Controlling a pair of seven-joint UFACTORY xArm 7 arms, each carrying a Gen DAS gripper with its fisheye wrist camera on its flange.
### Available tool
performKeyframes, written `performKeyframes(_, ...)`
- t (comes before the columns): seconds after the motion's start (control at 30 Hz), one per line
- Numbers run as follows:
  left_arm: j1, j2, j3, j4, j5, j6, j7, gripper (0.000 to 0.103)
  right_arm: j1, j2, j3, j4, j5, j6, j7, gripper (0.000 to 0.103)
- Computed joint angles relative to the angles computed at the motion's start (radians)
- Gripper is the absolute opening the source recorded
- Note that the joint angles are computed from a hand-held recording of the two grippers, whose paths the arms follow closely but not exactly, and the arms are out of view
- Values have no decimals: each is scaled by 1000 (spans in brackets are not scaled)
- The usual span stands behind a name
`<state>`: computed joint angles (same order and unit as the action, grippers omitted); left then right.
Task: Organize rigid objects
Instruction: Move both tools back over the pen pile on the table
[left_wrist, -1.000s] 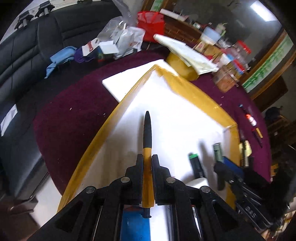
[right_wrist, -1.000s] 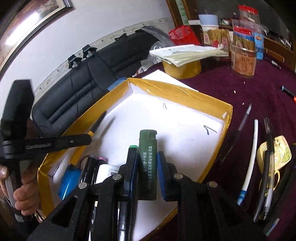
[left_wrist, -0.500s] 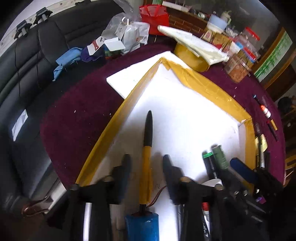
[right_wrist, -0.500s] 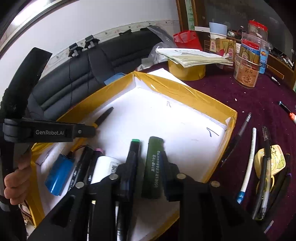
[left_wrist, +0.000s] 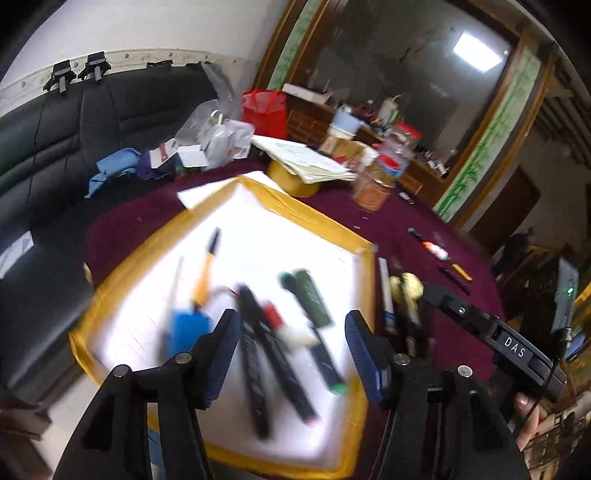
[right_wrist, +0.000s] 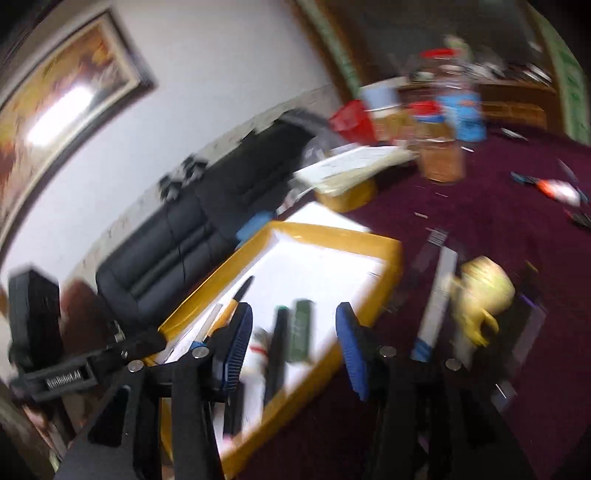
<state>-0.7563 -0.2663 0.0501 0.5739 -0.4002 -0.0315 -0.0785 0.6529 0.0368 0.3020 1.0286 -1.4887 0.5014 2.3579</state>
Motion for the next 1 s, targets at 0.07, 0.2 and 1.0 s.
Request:
performKeyframes(0.07,-54,7,-1,-12,-13,-29,-7,64,6,-91,15,-115,36,24,79,47)
performKeyframes(0.2,-121,45,-26,8,0,-31,-1,64,-1,-211,67,-285,284,82,38,47)
performKeyframes(1.0,-223,59,-27,2,57,-15,-1,64,124,16,72,-89,644,419,-251,16)
